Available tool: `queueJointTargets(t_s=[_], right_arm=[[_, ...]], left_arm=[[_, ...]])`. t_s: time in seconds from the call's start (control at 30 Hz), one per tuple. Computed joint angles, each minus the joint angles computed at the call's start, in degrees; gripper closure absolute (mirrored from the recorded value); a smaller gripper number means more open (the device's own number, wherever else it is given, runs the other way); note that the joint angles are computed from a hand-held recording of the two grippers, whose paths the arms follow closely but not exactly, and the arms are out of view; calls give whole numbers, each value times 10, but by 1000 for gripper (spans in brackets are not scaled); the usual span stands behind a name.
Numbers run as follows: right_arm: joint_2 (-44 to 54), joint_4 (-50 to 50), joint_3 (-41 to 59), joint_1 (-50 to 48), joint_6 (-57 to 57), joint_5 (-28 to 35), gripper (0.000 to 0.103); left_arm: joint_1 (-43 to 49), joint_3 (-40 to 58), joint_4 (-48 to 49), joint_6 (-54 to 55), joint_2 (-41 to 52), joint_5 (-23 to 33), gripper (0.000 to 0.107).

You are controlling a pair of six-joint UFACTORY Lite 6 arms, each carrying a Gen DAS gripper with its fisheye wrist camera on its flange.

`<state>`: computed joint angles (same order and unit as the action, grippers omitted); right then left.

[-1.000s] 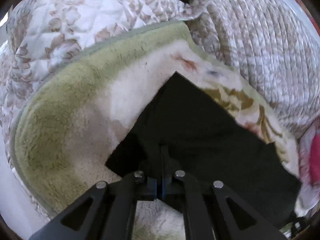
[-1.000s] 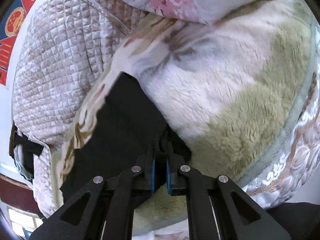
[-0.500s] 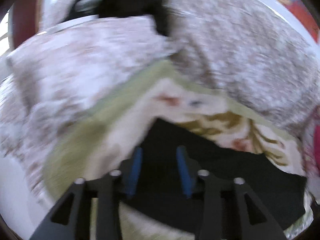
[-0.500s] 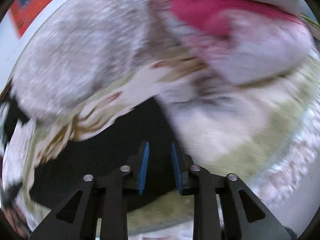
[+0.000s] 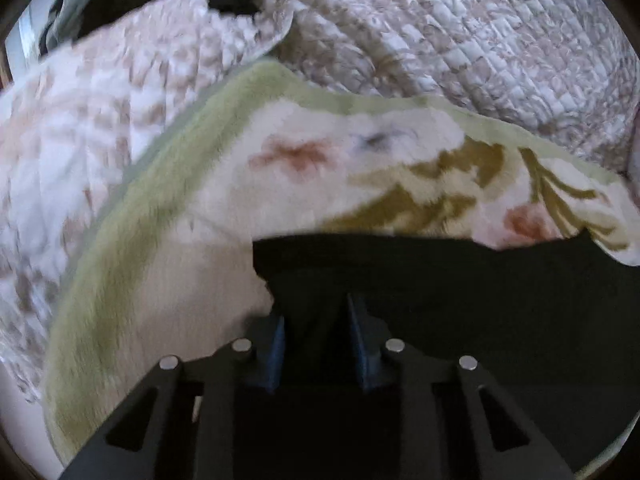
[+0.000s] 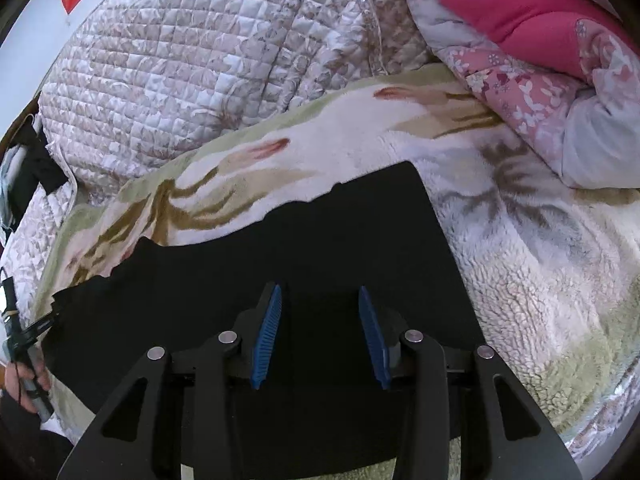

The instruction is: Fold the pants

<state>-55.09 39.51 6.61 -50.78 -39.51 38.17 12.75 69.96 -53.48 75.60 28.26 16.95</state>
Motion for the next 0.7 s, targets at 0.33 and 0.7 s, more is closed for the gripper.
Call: queueJointTargets(t_s=[0.33, 0.7], right_arm=[[-5, 27, -24, 14, -15, -31, 61], [-31, -9, -19, 18, 23, -34, 61]], left_arm=[[73, 118, -55, 2, 78, 91, 57], [-35, 54, -451, 444, 38, -97, 100]])
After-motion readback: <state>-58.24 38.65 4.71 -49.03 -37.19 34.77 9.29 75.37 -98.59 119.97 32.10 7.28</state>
